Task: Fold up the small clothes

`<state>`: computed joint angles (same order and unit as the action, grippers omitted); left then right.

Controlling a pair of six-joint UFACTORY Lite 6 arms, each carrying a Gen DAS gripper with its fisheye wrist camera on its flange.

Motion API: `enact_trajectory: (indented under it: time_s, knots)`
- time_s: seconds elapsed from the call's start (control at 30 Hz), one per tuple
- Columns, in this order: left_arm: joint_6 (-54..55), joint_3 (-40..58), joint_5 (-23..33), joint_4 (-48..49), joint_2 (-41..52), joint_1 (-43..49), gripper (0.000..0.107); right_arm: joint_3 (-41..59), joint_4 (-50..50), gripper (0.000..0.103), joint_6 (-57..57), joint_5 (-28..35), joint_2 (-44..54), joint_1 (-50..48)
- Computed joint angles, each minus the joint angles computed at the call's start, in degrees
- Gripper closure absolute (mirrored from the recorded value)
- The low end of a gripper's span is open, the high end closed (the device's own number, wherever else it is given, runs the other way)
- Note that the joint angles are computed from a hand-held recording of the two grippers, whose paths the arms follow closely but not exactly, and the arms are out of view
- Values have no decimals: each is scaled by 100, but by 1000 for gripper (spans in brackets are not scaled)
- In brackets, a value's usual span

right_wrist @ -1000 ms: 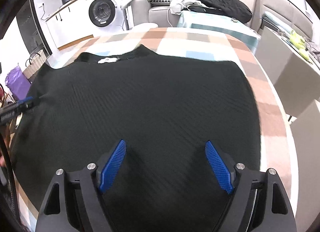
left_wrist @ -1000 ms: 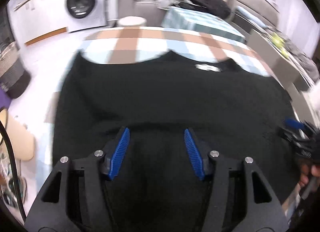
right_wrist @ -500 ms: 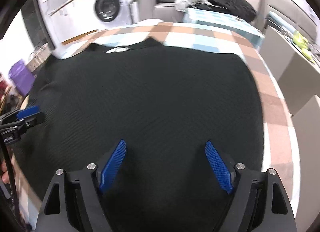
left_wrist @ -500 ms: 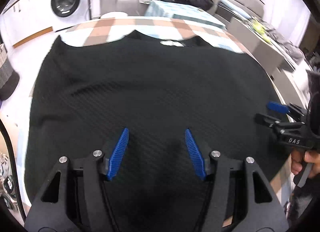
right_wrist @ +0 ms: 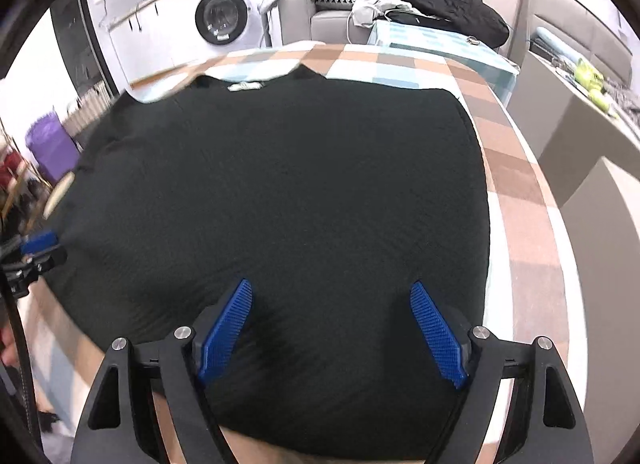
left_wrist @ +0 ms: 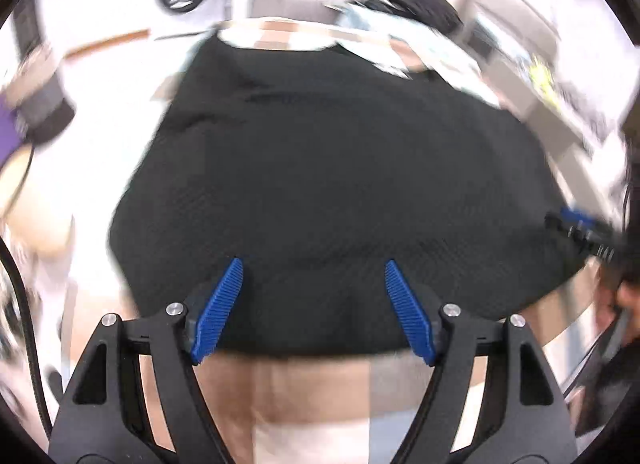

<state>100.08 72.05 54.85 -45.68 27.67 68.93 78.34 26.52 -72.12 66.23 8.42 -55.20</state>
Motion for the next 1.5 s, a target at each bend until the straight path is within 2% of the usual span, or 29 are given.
enact_trajectory:
  time_s: [0.13, 0.2, 0.3, 0.37, 0.53, 0.57, 0.6, 0.67, 0.7, 0.8, 1.2, 1.37, 1.5]
  knots:
    - [-1109, 1260, 787, 133, 871, 755, 35, 39, 368, 19, 23, 640, -132, -66]
    - [-1621, 1940, 1156, 276, 1393, 989, 38, -42, 471, 19, 78, 749, -252, 94]
    - [-1993, 2335, 1269, 403, 1734, 1008, 47, -130, 585, 19, 161, 847, -375, 360]
    - [-2034, 2319, 1217, 300, 1795, 990, 48, -149, 628, 19, 202, 846, -409, 506]
    - [-1949, 1927, 686, -227, 1612, 693, 48, -220, 740, 19, 173, 994, -637, 571]
    - [-1882, 1768, 519, -358, 1529, 598, 52, -217, 732, 19, 188, 1002, -654, 573]
    - [-1833, 1638, 282, -526, 1481, 452, 66, -236, 712, 19, 205, 965, -677, 584]
    - [-1958, 1521, -49, -737, 1461, 80, 85, -303, 670, 19, 227, 838, -722, 634]
    - [-1986, 1634, -33, -778, 1547, 32, 89, -337, 653, 19, 224, 791, -743, 645]
    - [-1515, 1196, -377, -1267, 1252, -142, 92, -402, 635, 19, 298, 645, -689, 769]
    - [-592, 483, -234, -1419, 429, 374, 93, -887, 407, 19, 416, 358, -868, 1077]
    - [631, -772, -138, -2079, -952, 164, 94, -763, 436, 19, 280, 417, -808, 773]
    - [1125, -1706, 322, -2298, -2160, -400, 94, -401, 456, 19, 263, 469, -578, 376]
